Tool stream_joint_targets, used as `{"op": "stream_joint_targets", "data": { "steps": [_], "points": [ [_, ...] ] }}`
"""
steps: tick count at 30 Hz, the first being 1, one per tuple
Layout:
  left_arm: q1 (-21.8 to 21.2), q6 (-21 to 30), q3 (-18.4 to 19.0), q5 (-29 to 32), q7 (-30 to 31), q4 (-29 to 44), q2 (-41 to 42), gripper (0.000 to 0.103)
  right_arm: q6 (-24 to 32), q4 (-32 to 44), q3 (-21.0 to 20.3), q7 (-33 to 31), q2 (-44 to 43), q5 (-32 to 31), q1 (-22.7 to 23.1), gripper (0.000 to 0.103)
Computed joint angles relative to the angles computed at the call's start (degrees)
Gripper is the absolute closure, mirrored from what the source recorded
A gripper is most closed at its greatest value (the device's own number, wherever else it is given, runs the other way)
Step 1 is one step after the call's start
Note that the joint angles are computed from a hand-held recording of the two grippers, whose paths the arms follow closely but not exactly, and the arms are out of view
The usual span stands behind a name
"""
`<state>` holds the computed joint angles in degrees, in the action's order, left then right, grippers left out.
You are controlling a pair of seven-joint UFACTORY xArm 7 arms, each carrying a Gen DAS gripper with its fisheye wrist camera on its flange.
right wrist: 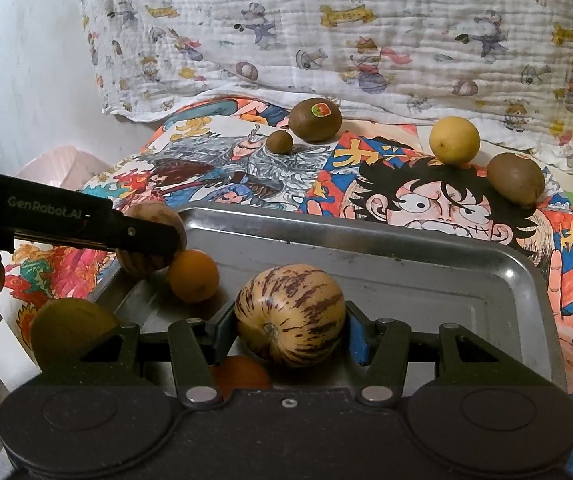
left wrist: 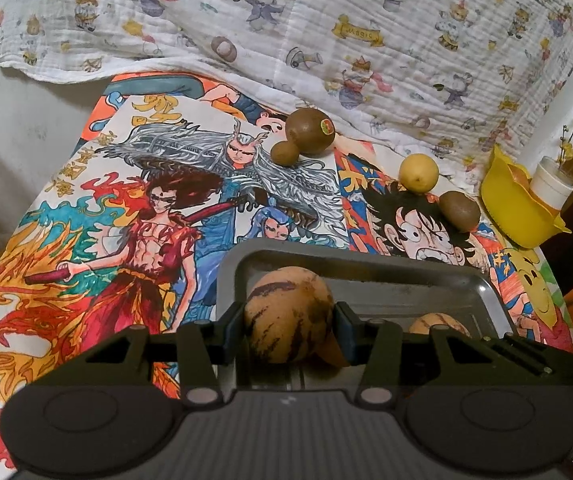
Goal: Organize fruits
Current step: 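Carry both fruits over the metal tray and open both tools to release them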
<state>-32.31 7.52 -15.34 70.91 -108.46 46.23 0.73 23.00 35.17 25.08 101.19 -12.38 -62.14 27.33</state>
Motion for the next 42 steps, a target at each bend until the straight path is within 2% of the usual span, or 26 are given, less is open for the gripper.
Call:
{"op": "stream_joint_targets", "data": {
  "steps": [2,6,8,23,31,37,42],
  "points": [
    [-0.1,0.3,-0.1,-0.2,0.2,-0.1,-0.1,0.051,0.1,0.1,-0.1,-0.2,0.1,0.1,0.1,0.046],
    [-0.4,2.5,-0.6,-6.7,7.0,-0.3,-0.4,0.051,-0.2,0.1,-0.1,0.6,0.1,-0.3,0.0,0.046],
    [-0.7,3.6,-0.9,-7.3,8.4,-0.2,-0.4,0.051,0.4,0.3,0.1,0.6,0.4,-0.8,0.0,0.046],
    [-1.3,6.5,-1.5,-4.4,6.5,0.0,-0.6,0.05,2.7,0.7,-0.1,1.3,0.7,-1.8,1.4,0.045],
    [-1.5,6.5,-1.2,-3.9,5.6,0.2,-0.3,0.048,2.9,0.8,-0.5,1.3,0.8,-1.9,1.9,0.045],
    [-1.3,6.0,-1.2,-4.0,4.4,-0.3,-0.8,0.037,2.4,0.5,-0.5,1.7,0.4,-1.9,1.9,0.043],
    [-0.7,4.8,-1.8,-3.1,1.5,-1.9,-2.6,0.021,2.8,-0.1,0.2,2.0,-1.2,-1.3,1.9,0.034]
  ]
}}
